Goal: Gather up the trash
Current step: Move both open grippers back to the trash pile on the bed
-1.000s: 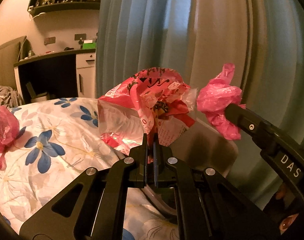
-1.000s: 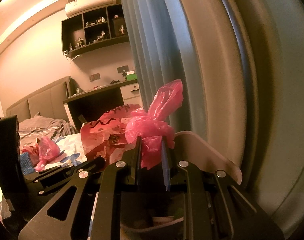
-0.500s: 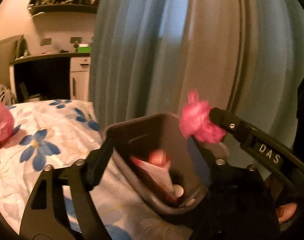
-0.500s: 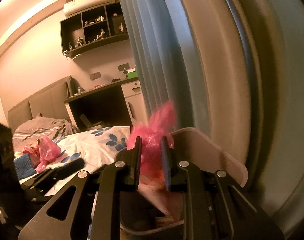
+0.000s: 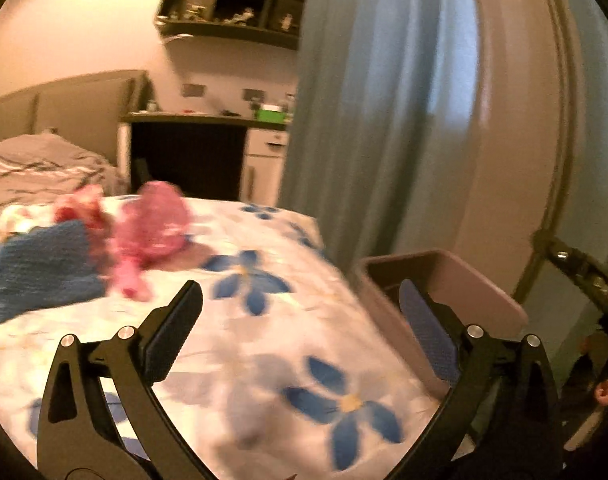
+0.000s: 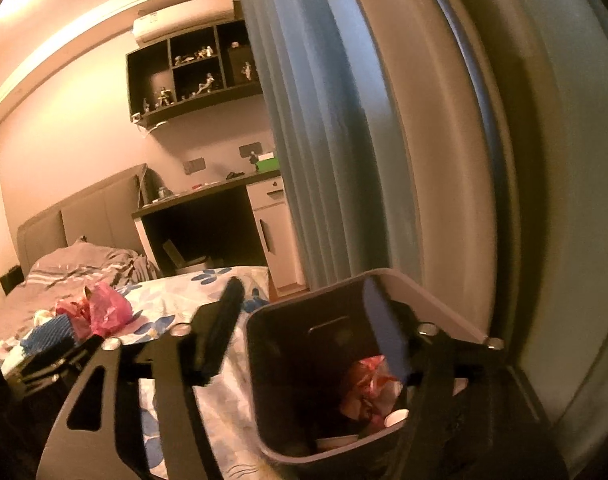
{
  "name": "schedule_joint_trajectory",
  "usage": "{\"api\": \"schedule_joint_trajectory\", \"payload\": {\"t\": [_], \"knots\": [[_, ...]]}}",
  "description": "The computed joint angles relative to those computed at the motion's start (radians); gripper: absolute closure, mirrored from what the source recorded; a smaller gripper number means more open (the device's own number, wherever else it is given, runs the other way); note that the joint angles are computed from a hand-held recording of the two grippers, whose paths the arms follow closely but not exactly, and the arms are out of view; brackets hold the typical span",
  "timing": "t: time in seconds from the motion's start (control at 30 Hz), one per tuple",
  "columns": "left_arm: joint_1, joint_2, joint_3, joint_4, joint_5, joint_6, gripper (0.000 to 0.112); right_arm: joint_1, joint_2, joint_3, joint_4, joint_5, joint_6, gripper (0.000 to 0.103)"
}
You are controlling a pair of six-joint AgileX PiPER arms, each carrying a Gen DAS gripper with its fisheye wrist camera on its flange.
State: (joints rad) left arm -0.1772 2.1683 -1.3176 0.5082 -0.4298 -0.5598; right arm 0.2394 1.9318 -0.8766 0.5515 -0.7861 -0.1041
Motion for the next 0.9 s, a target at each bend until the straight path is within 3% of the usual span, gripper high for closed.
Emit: {"api": "schedule_joint_trajectory", "payload": {"t": [0.23,0.6,0.73,0.9], "knots": [[0.120,-0.038,0.068,-0.149,0.021,0.115,0.015,0.101,0.018,-0.020,0.061,-0.009,-0.062,0.025],[0.332,-0.062,0.116,-0.139,-0.001,0.093,0.015,0.219,0.099,-0.177,0.081,0.101,-0.131,0.025],[0.406,-0.043,0.089,-0.018,-0.003,-0.009,0.015,0.251,0.135,-0.241,0.085,0.141,-0.160,0.025],[0.493,0.025,-0.034,0.336,-0.009,-0.367,0.015,0.275,0.174,-0.323,0.090,0.195,-0.203,0.025]]}}
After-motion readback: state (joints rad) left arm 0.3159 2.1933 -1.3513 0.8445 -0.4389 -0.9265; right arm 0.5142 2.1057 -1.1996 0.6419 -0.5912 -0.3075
